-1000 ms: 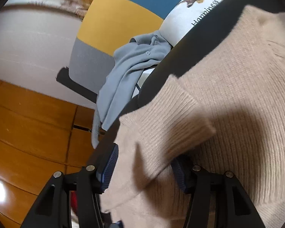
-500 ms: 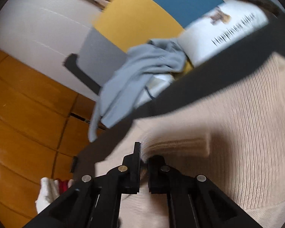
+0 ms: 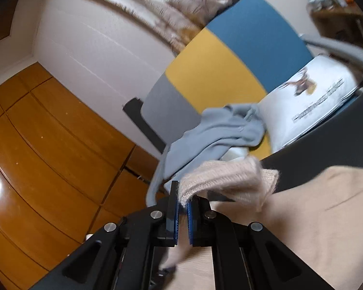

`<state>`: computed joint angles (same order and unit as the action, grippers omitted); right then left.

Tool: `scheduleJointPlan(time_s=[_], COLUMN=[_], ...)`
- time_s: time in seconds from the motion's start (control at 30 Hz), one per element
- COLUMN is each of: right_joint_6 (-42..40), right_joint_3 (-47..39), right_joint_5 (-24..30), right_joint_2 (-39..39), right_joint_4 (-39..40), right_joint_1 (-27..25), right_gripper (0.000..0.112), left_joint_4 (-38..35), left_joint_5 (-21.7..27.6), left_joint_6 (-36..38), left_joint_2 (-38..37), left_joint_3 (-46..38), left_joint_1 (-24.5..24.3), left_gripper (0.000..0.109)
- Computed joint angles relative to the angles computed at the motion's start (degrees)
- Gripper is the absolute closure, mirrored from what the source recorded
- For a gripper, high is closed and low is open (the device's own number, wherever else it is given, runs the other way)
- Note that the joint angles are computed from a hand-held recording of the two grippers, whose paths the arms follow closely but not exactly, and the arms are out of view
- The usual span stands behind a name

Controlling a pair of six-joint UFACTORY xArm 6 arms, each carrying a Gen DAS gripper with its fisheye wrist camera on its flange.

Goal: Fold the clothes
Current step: 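Fold the grasped sweater side across the body with the right gripper and release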

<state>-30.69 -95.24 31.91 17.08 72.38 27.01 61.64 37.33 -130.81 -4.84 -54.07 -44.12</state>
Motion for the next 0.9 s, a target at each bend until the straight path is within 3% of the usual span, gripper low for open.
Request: scheduleJointPlan(time_s=[0.23, 0.47, 0.6, 0.73, 0.8, 0.9], right_joint_6=[0.6, -8.7, -13.6, -12.1, -13.9, -16.0], right_joint_3=[17.1, 24.3, 26.7, 27.3, 27.4, 26.9], right_joint_5=[-1.2, -1.9, -6.1, -6.5, -3.7, -2.4], right_joint_2=[-4.5, -6.2, -9.3, -9.3, -9.0, -8.3], right_joint_4=[1.4, 12.8, 11.5, 3.9, 8.3, 15.3], right_joint_1=[-4.2, -4.5, -2.9, -2.4, -3.7, -5.1], right_gripper=[0.106, 0.106, 0.106, 0.102, 0.102, 0.090], left_joint_4=[0.0, 1.2, 0.0, 0.2, -1.7, -4.8], left_joint_5=[1.2, 0.1, 2.4, 5.3, 6.3, 5.5], left_joint_6=[0.2, -1.7, 1.5, 6.0, 11.0, 17.6], left_joint_2=[-0.6, -3.3, -4.9, -5.1, -3.5, -0.4], left_joint_3=[0.4, 3.3, 3.2, 0.7, -1.9, -5.3], left_joint_1=[-1.7, -4.3, -6.7, -7.0, -6.0, -3.3], left_gripper=[0.067, 0.067, 0.067, 0.066, 0.066, 0.066])
